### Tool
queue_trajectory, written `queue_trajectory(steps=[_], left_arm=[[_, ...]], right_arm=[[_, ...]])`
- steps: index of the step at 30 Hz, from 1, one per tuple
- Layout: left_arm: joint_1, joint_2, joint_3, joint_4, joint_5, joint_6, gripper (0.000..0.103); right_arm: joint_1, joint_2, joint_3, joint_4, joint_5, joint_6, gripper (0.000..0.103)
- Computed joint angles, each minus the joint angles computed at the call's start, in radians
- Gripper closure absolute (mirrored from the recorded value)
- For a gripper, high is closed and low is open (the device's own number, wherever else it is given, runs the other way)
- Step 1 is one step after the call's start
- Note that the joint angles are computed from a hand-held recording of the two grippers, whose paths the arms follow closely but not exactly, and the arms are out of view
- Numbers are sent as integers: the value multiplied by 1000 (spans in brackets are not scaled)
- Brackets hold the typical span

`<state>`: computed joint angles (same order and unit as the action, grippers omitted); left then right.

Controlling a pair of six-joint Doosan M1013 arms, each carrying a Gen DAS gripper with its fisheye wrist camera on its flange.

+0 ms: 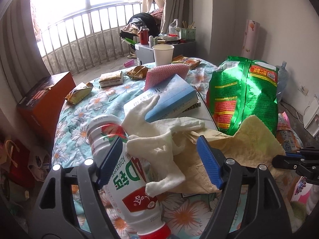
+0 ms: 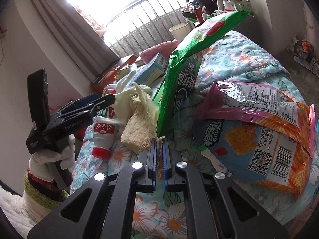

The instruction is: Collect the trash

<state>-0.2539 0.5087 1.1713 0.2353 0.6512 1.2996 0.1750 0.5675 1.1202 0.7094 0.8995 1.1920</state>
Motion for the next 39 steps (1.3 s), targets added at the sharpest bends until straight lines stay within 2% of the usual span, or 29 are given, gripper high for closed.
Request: queue_trajectory(steps=[5,8,12,16,18,23,27,29,31,32,33,34,35,36,39], left_arm=[[-3,33,-47,12,55,-9,32],[-5,45,-63,16,74,-9,45],[-10,55,-74,41,98,-18,68],[-8,47,-60,17,75,-4,91],[-8,36,-45,18,51,-6,95],[-8,3,-3,9,-21,-8,97],[2,-35,37,-73,-89,23,97],[4,-53,55,-87,-116,22,97],[6,-68,70,-97,-135,20,97],[7,-73,77,-103,-142,21,97],[8,-78,85,-114,-149,24,97],[9,-82,90,-122,-154,26,97],[9,-86,96,-129,-159,28,97],[10,-87,99,-135,-162,30,97],[14,-94,112,-162,-176,46,97]], right_arm=[[0,-5,5,11,-11,-25,98],[-2,-17,19,22,-22,-47,98],[-2,-27,32,31,-39,-65,99],[-4,-40,48,42,-61,-82,99],[-6,-46,55,54,-71,-92,99],[-7,-60,69,71,-93,-112,100],[-10,-71,81,88,-107,-126,100],[-15,-73,85,112,-102,-140,100],[-25,-65,77,156,-61,-151,98],[-29,-61,72,165,-42,-143,97],[-32,-58,70,167,-34,-127,87],[-34,-53,67,170,-22,-116,76],[-34,-48,63,170,-16,-105,55],[-33,-45,60,167,-15,-96,51],[-25,-23,29,137,12,-53,50]])
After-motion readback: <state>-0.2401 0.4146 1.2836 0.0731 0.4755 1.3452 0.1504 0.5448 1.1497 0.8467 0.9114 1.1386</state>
